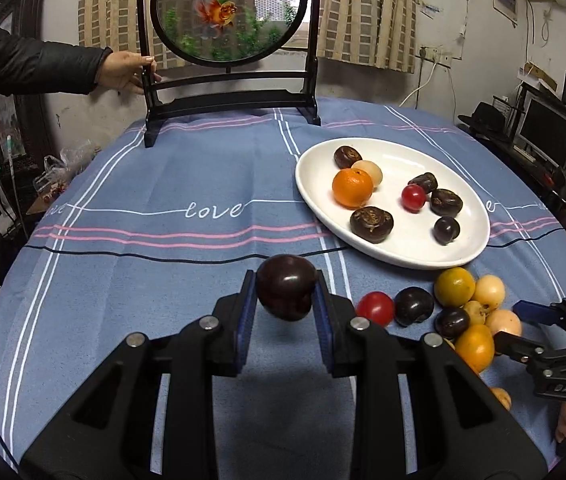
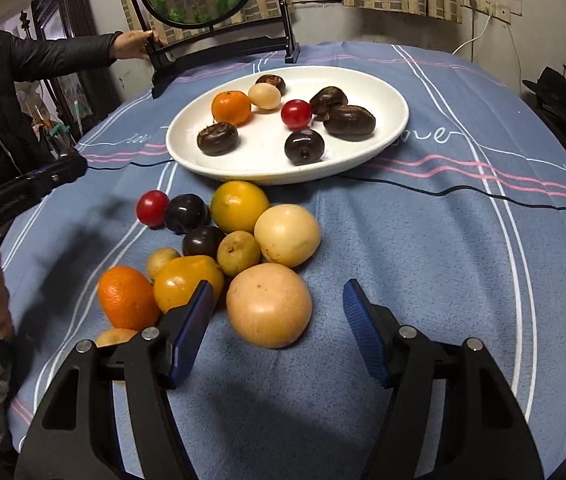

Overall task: Organize fruits
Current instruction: 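Grasp the large pale grapefruit-like fruit with the right tool while the left tool lifts the plum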

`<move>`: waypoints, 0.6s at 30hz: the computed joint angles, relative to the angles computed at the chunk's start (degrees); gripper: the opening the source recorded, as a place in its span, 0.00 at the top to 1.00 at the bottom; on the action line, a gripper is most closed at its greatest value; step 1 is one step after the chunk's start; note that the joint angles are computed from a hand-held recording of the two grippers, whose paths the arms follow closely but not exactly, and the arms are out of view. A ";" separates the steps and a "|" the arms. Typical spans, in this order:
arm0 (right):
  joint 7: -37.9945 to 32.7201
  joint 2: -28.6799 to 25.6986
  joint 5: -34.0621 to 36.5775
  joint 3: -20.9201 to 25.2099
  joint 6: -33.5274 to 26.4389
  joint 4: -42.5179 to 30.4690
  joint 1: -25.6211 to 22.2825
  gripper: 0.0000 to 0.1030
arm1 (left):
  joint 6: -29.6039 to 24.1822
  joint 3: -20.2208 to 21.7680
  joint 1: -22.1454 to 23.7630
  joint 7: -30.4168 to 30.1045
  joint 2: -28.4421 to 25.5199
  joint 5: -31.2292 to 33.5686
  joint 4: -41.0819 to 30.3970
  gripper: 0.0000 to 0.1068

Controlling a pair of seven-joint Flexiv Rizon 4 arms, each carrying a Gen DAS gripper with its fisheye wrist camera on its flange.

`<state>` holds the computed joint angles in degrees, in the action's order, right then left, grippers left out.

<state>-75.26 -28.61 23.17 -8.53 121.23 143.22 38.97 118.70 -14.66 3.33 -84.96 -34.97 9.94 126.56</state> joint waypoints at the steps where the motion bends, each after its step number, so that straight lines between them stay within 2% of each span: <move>1: -0.09 -0.28 0.08 -0.44 -0.53 -0.36 0.23 0.35 | 0.03 -0.53 0.56 -0.16 0.06 0.44 0.10 0.74; 7: -0.78 -1.71 0.60 -3.23 -1.47 -1.87 2.65 0.35 | 1.31 -1.01 0.85 -0.76 0.05 1.50 0.35 0.74; 14: -1.03 -2.40 -0.84 -2.76 -1.25 -2.35 1.05 0.35 | 1.92 -1.16 0.72 -1.18 0.16 2.73 0.80 0.74; 18: -1.39 -2.44 -1.52 -2.45 -2.07 -2.15 1.02 0.40 | 0.13 -1.40 0.88 -0.82 -0.31 2.54 0.03 0.74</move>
<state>-76.65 -31.05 21.66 -10.98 119.16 141.07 39.99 118.82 -16.06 4.21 -85.78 -35.28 12.48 126.60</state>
